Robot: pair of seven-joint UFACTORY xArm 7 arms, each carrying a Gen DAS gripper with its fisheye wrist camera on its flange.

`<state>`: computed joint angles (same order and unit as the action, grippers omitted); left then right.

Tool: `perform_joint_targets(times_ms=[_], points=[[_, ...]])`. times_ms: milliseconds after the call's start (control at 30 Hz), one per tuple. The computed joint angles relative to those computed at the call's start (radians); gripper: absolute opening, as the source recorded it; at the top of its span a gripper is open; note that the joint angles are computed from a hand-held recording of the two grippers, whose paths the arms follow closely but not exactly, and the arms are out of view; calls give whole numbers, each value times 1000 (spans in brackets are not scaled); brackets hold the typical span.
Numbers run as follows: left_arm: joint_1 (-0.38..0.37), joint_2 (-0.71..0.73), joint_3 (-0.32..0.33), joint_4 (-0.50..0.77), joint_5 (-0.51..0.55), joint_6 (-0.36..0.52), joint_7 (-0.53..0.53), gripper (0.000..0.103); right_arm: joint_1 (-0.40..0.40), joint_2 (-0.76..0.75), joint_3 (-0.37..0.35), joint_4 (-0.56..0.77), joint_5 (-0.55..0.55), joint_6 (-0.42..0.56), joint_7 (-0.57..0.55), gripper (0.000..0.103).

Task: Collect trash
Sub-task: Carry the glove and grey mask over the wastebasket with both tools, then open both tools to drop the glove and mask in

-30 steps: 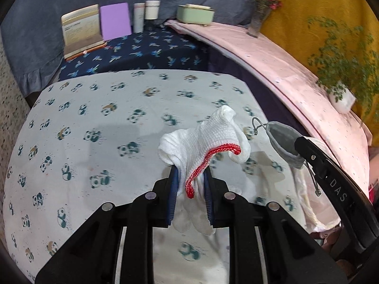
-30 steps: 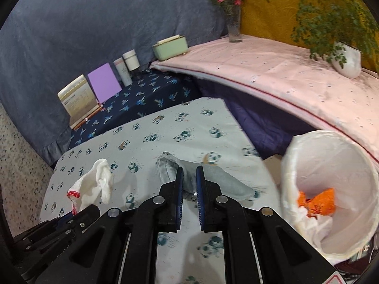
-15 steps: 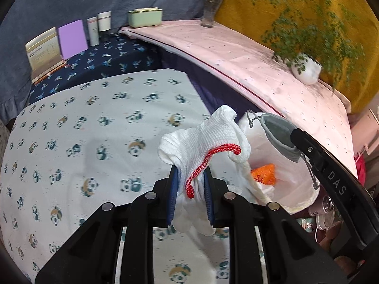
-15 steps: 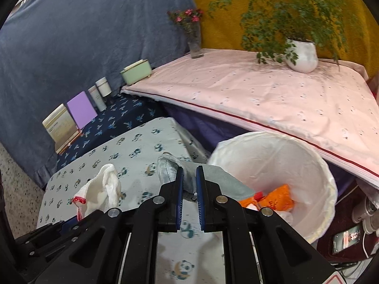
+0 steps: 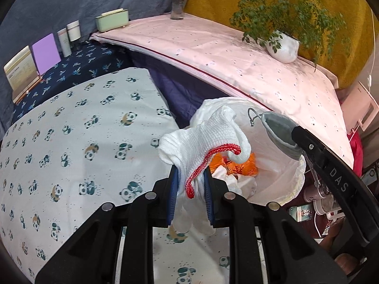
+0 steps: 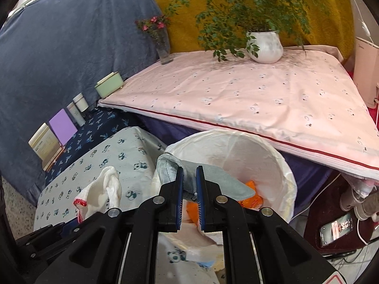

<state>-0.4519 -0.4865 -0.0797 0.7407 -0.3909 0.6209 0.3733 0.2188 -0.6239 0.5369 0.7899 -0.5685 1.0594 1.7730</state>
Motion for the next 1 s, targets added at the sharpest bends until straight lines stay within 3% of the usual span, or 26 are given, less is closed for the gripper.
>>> perform_joint_targets(times_ms=[333, 800, 900, 1000], points=[[-42, 56, -52, 22, 20, -19, -31, 20, 15, -125, -31, -110, 69, 0, -15, 10], [-60, 116, -70, 55, 29, -31, -39, 21, -19, -195, -30, -174, 125, -32, -49, 10], [-68, 128, -59, 67, 3, -14, -24, 24, -26, -195, -25, -175, 130, -36, -52, 12], [-54, 127, -76, 60, 22, -35, -45, 37, -36, -199, -14, -176, 130, -33, -41, 16]])
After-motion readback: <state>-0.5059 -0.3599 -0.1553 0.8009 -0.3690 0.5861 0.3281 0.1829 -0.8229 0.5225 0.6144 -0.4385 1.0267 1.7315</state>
